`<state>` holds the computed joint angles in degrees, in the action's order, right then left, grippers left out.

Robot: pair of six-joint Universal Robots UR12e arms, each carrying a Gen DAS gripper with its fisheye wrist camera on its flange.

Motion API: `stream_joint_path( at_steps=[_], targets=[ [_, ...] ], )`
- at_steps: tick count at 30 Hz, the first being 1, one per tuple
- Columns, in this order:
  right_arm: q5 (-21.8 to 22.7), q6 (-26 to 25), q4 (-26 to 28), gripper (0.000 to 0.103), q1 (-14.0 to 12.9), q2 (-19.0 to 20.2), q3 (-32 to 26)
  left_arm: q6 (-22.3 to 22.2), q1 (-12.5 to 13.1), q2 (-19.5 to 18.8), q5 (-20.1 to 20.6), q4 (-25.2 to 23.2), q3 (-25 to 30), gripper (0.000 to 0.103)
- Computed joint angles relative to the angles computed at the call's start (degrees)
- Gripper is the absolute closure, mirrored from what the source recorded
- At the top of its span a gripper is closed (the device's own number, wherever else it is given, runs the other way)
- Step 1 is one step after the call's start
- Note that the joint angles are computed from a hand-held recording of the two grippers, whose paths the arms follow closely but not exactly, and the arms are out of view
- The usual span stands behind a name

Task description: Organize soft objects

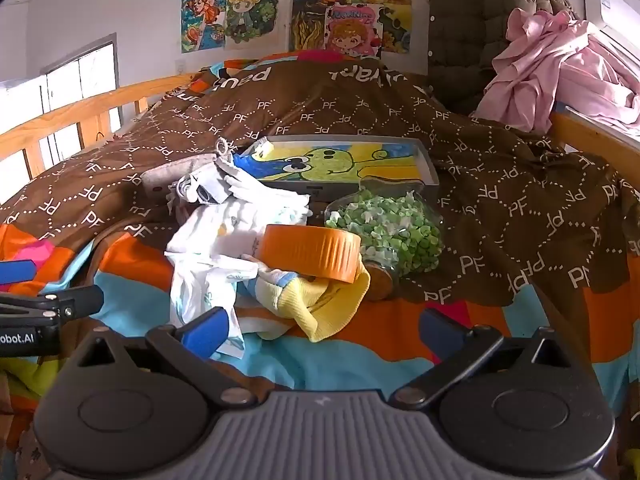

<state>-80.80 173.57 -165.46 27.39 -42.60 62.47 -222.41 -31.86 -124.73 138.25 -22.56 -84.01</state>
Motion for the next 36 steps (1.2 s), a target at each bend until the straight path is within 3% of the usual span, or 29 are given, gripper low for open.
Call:
stream_joint_path(
  at_steps=[36],
  targets=[
    [0.01,-0.14,0.81,0.000,0.16,0.12,-0.39,0.46,0.24,0.17,-1.84,0.27,-0.06,0.001]
  ],
)
